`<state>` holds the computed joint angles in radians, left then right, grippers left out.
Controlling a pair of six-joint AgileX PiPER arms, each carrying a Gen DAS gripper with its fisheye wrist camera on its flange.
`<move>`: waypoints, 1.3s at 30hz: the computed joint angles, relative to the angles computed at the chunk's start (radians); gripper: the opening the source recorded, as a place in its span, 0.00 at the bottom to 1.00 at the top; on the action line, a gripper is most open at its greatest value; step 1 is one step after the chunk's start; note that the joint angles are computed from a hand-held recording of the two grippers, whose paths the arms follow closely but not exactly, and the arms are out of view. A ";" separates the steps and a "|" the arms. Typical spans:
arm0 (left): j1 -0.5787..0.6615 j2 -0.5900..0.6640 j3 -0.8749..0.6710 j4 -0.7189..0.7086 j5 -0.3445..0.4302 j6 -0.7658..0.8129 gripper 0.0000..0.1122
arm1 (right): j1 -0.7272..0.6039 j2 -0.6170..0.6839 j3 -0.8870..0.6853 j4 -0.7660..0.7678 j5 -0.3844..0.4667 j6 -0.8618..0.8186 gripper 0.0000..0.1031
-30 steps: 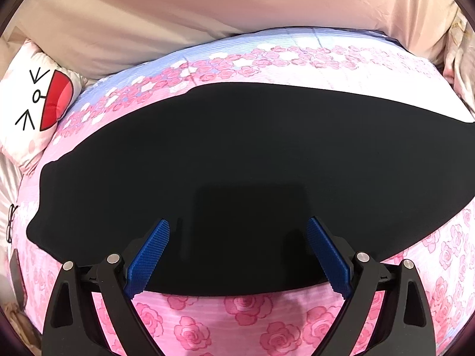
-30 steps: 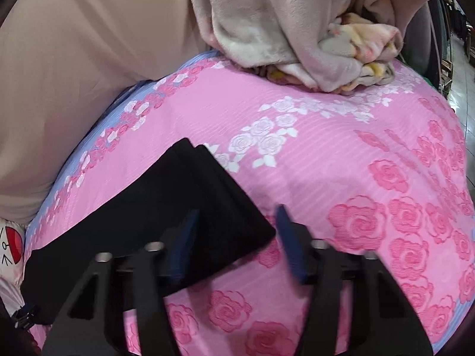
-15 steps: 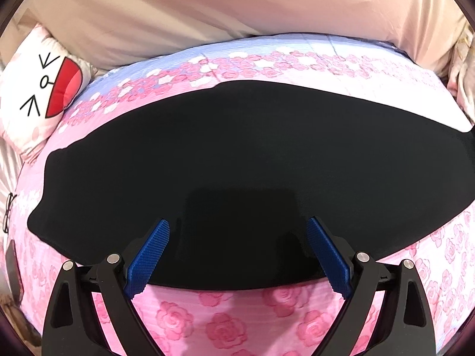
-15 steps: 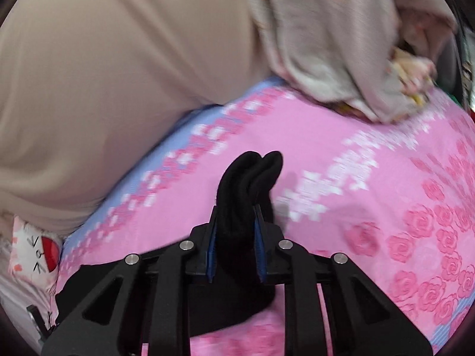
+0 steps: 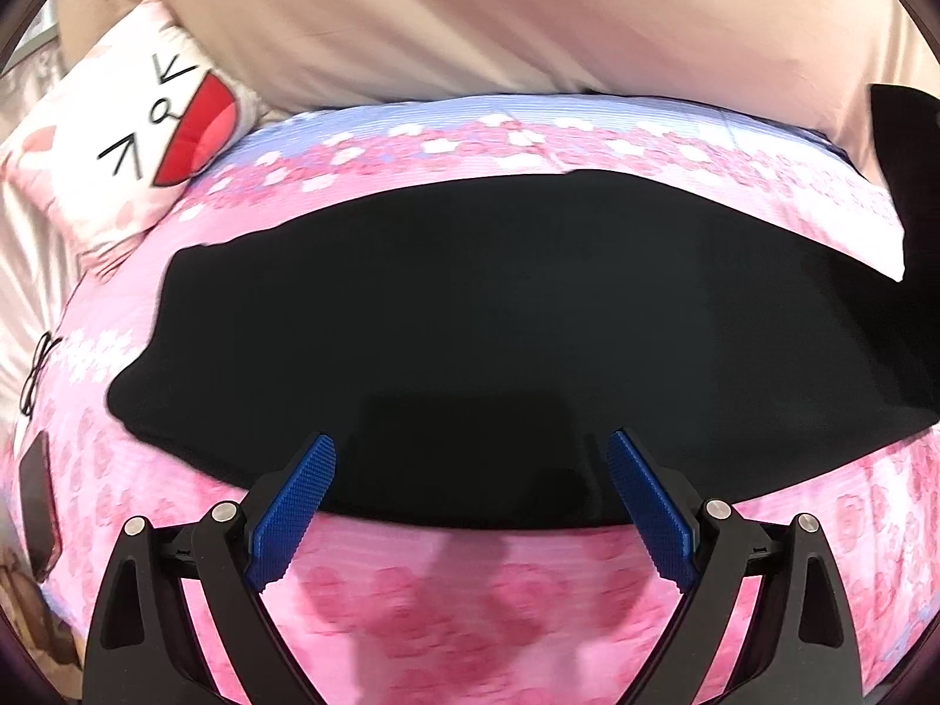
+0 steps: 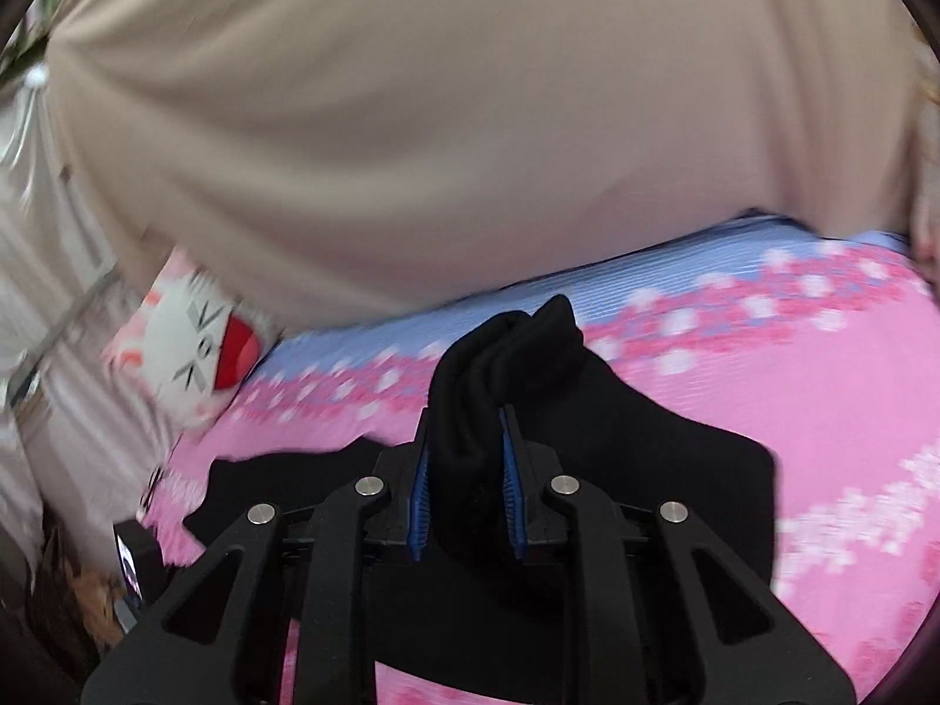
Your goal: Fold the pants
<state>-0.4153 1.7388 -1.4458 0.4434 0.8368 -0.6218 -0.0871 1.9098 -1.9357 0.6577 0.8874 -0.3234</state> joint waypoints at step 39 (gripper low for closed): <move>0.181 -0.102 0.073 -0.019 -0.075 0.099 0.82 | 0.318 -0.253 0.490 -0.599 -0.316 0.466 0.35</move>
<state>-0.2343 1.6373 -1.3727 0.4245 0.7617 -0.5229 0.2312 1.6573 -1.4453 0.0591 0.5711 0.1430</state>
